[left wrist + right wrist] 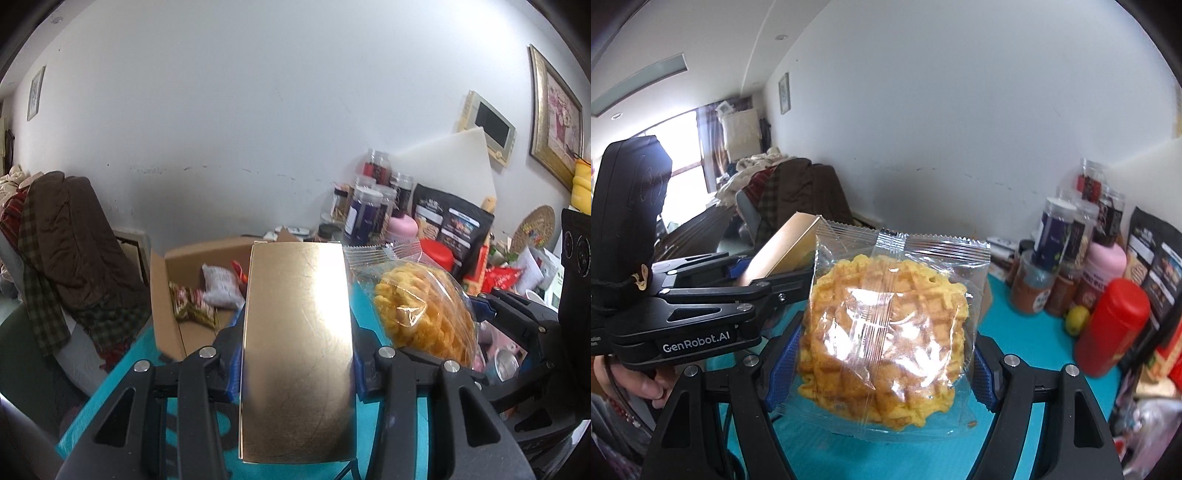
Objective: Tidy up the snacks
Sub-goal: 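Carry the held gold box and waffle pouch over the cardboard box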
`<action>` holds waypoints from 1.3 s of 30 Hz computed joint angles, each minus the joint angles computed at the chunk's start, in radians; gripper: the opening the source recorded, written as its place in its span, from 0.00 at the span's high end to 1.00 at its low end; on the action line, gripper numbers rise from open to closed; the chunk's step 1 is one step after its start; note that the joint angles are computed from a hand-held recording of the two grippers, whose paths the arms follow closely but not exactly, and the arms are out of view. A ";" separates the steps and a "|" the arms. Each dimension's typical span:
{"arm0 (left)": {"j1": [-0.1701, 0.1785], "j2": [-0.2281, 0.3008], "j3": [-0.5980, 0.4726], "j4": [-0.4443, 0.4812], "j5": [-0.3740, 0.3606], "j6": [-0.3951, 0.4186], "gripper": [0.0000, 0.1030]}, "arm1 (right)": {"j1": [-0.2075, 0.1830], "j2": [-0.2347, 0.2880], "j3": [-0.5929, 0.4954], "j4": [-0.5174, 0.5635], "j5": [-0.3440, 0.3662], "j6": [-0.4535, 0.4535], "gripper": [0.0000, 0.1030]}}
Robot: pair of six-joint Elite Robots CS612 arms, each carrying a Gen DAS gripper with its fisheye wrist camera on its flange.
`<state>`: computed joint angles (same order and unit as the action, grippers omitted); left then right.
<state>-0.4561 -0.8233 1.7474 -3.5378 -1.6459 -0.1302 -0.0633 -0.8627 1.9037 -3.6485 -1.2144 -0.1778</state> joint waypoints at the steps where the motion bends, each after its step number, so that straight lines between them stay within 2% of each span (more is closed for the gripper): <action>1: 0.003 0.006 -0.016 0.004 0.000 0.002 0.58 | 0.000 0.006 -0.016 0.002 0.000 -0.004 0.25; 11: 0.033 0.068 -0.157 0.041 -0.017 0.012 0.58 | 0.004 0.060 -0.162 0.047 0.000 -0.019 0.25; 20: 0.053 0.127 -0.281 0.095 0.010 0.030 0.58 | 0.009 0.119 -0.295 0.112 0.007 -0.035 0.25; 26: 0.066 0.169 -0.363 0.174 0.028 0.037 0.58 | 0.015 0.155 -0.368 0.176 -0.002 -0.045 0.25; 39: 0.078 0.247 -0.504 0.403 0.042 0.057 0.58 | 0.026 0.212 -0.495 0.428 -0.040 -0.085 0.25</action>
<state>-0.3785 -0.5761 1.2436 -3.1344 -1.6043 -0.0732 -0.0375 -0.6506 1.4089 -3.2200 -1.2544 -0.2631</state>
